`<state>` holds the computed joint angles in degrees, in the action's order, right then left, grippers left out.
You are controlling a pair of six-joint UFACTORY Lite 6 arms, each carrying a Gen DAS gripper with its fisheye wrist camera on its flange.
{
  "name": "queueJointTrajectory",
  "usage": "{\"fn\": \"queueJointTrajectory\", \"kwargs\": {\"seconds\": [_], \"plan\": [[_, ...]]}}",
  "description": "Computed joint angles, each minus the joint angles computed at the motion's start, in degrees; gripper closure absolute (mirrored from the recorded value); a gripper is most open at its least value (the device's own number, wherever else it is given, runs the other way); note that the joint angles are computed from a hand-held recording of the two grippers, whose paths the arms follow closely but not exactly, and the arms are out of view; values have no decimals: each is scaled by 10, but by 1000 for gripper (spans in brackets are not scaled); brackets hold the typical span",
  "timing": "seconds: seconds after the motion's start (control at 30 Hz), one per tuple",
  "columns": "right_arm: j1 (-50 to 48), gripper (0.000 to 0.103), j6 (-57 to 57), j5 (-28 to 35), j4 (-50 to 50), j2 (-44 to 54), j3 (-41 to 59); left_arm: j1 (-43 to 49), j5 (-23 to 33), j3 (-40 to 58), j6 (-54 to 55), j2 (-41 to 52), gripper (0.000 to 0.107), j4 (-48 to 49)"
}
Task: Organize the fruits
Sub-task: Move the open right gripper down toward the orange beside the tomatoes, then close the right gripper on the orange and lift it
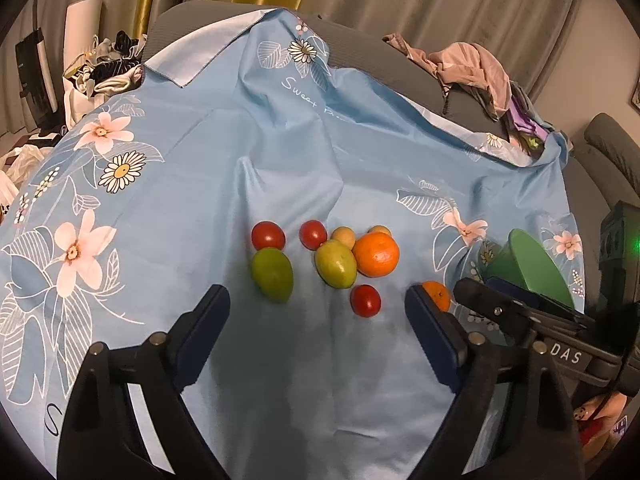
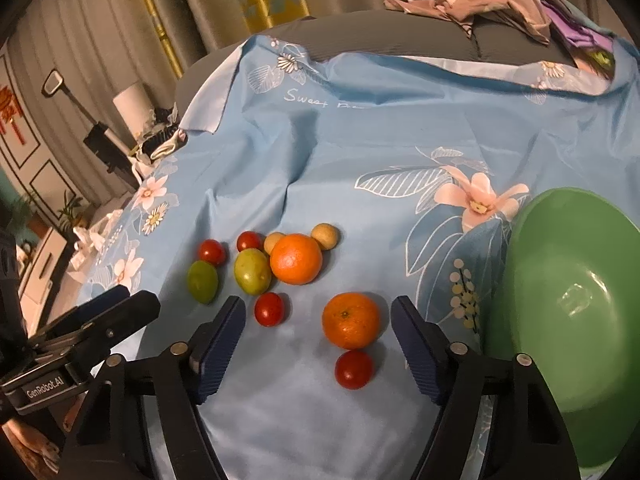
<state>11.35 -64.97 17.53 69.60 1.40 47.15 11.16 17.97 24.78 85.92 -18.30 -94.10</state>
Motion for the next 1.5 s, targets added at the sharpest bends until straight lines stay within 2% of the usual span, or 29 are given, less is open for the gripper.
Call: {"fn": "queueJointTrajectory", "kwargs": {"seconds": [0.27, 0.37, 0.47, 0.57, 0.73, 0.83, 0.9, 0.97, 1.07, 1.27, 1.37, 1.5], "plan": [[-13, 31, -10, 32, 18, 18, 11, 17, 22, 7, 0, 19, 26, 6], [-15, 41, -6, 43, 18, 24, 16, 14, 16, 18, -4, 43, 29, 8], [-25, 42, 3, 62, 19, 33, 26, 10, 14, 32, -8, 67, 37, 10], [-19, 42, 51, 52, -20, 41, 34, 8, 35, 58, -30, 92, 39, 42], [5, 42, 139, 17, -107, 55, 41, -10, 80, 177, -133, 193, 42, 140], [20, 42, 213, -8, -181, 75, 55, -52, 57, 254, -209, 258, 43, 203], [30, 42, 294, -27, -261, 86, 62, -78, 35, 300, -282, 296, 45, 274], [34, 42, 362, -37, -330, 97, 67, -95, 23, 334, -315, 332, 46, 306], [28, 42, 350, -34, -324, 111, 74, -98, 52, 376, -324, 385, 46, 324], [33, 42, 403, -39, -379, 138, 89, -118, -6, 381, -324, 400, 46, 343], [37, 42, 422, -43, -399, 145, 91, -121, -20, 386, -364, 408, 46, 384], [39, 42, 423, -44, -397, 148, 90, -118, -26, 382, -331, 409, 44, 357]]}}
